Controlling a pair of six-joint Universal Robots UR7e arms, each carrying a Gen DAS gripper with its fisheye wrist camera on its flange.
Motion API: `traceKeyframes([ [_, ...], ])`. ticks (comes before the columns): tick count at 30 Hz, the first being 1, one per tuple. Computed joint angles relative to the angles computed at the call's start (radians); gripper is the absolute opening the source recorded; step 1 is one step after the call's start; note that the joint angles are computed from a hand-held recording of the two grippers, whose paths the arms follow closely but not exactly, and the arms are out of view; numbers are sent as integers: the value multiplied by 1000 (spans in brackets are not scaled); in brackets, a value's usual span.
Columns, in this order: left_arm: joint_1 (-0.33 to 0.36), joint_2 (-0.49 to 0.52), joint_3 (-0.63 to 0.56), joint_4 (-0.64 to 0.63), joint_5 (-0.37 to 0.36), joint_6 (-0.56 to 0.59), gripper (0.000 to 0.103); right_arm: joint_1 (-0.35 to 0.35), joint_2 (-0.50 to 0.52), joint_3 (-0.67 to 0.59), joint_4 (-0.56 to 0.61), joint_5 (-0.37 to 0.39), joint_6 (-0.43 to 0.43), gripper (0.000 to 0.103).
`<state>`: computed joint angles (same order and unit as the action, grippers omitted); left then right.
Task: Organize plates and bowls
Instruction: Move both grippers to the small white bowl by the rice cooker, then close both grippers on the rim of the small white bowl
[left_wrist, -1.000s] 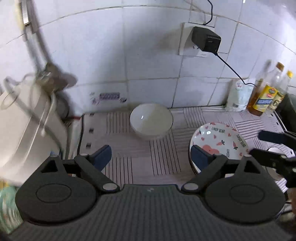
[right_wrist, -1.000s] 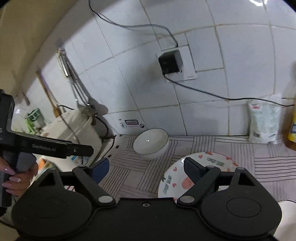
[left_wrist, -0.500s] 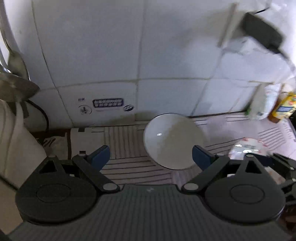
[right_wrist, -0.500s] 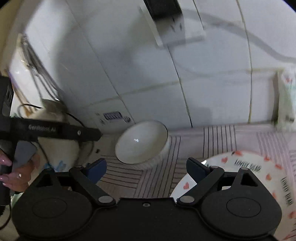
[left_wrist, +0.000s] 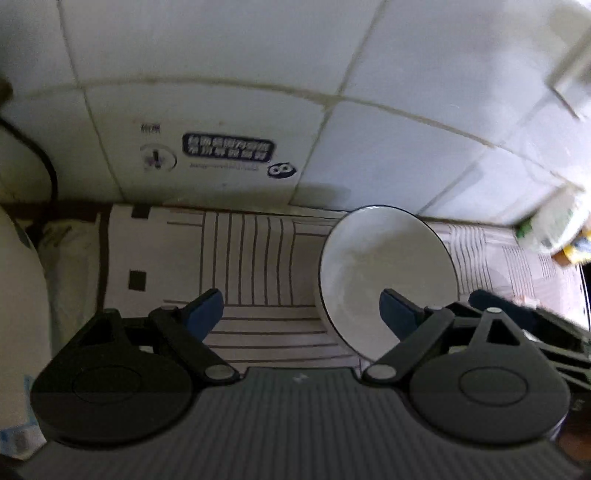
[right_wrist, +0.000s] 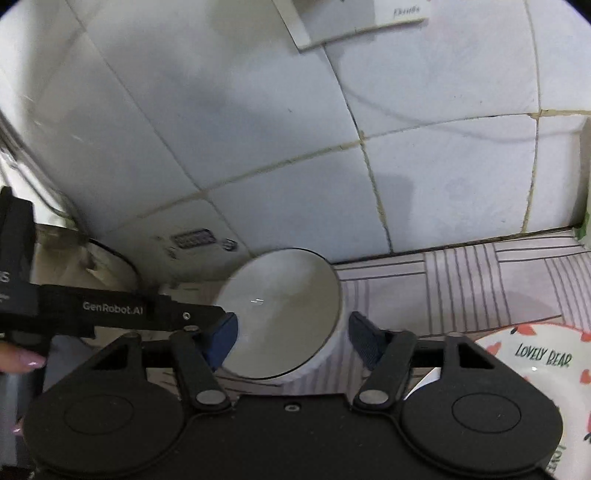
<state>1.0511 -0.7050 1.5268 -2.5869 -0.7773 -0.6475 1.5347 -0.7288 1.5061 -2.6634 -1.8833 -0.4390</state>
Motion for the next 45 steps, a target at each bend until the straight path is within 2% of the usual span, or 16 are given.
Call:
traceKeyframes([
  [3,6,16,-16,18,5,-34,87,-3,10,-9,-7,7,39,44],
  [5,9,20,-19,24,7,-45,84,-2,27,-25,-5,-25,55,44],
  [6,9,21,-20,30,11,-46,74,-4,34,-33,5,-36,70,44],
  [8,6,18,-23,66,24,-51,66,-11,43,-45,27,-48,103,43],
  [10,1,17,-7,26,35,-14,61,-20,46,-48,42,-33,128,31],
  [11,-1,17,-1,11,39,-1,51,-20,47,-40,24,-41,130,22],
  [12,0,18,2,1,37,9,47,-20,48,-35,9,-47,125,20],
  [15,12,24,5,-47,4,19,34,-32,43,-26,2,-16,145,19],
  [19,16,44,-7,-69,-16,30,21,-31,50,-35,16,-37,132,16],
  [21,18,50,-15,-68,-36,11,8,-30,58,-44,28,-42,129,16],
  [24,3,55,-35,-3,-13,-27,9,-21,66,-62,61,-60,138,15],
  [28,-34,33,4,-24,35,-22,9,-22,33,-34,64,-8,126,15],
  [32,-70,-6,44,-8,52,-70,9,-12,-11,3,72,32,105,16],
  [37,-140,-51,116,-56,94,-51,11,2,-89,55,93,76,104,16],
  [40,-194,-60,131,-47,152,-42,11,7,-142,71,143,114,135,16],
  [45,-260,-82,116,61,153,-132,12,34,-236,121,143,112,92,16],
])
